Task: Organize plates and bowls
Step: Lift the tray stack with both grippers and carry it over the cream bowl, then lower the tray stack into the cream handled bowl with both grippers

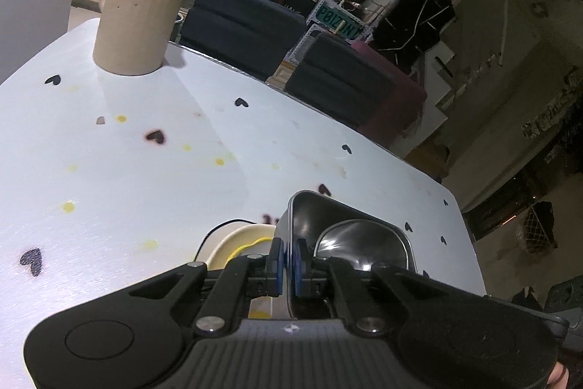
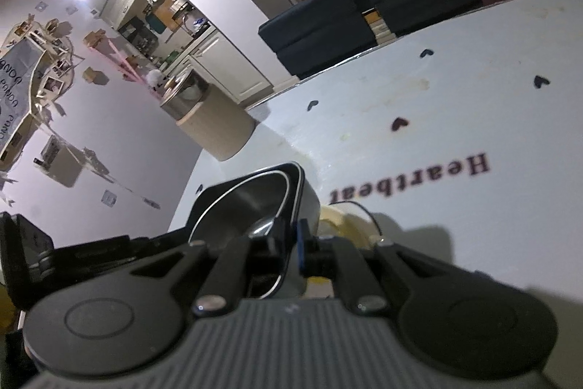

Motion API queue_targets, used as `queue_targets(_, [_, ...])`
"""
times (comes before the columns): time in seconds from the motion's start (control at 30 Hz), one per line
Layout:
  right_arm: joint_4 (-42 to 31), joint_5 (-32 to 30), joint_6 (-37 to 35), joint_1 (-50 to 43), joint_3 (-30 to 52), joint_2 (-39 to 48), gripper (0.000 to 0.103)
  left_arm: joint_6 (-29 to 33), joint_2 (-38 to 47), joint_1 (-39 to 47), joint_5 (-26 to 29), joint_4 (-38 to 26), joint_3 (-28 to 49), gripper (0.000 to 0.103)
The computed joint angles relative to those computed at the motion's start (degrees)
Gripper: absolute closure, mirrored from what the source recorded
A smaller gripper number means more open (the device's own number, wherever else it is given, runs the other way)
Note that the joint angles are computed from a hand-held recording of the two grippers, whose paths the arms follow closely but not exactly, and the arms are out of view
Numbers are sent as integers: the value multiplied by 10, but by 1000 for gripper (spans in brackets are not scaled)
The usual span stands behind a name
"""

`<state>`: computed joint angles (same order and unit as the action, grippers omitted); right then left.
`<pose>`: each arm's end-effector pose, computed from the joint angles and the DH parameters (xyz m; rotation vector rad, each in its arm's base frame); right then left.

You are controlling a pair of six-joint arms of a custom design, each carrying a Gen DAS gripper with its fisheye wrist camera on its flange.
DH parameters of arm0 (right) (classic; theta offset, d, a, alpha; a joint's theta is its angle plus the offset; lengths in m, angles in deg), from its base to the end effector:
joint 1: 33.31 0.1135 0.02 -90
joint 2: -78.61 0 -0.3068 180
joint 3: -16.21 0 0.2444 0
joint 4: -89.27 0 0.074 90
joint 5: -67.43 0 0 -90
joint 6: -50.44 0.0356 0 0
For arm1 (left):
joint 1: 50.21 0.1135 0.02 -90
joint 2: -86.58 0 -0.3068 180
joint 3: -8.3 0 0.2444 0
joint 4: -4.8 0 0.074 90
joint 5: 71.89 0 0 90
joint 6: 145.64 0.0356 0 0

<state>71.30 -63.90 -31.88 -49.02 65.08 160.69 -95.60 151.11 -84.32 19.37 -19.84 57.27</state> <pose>0.2426 -0.0438 0.2050 0.1672 2.3185 0.8101 0.1711 -0.1168 0.2542 -0.1090 2.3697 -0.6840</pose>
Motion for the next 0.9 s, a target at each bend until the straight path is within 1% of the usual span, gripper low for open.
queue_targets(0.1, [6,18,6,20,-5,-1,96,9,2,6,4,-3,-4,97])
queue_targets(0.2, [-19,18,-18,9,-4,-11,96,10,11,9,12,3,-12,97])
queue_targets(0.37, [-24,52,-32,24,-1,-2,96,19,43,2,8,2,-10,97])
queue_targets(0.47, [-32,54,-38,19,-1,3,96,25,59,8,14,7,-11,97])
queue_targets(0.9, [-23,86,-41,41,-10,15,96,30,85,0,-5,11,-11,97])
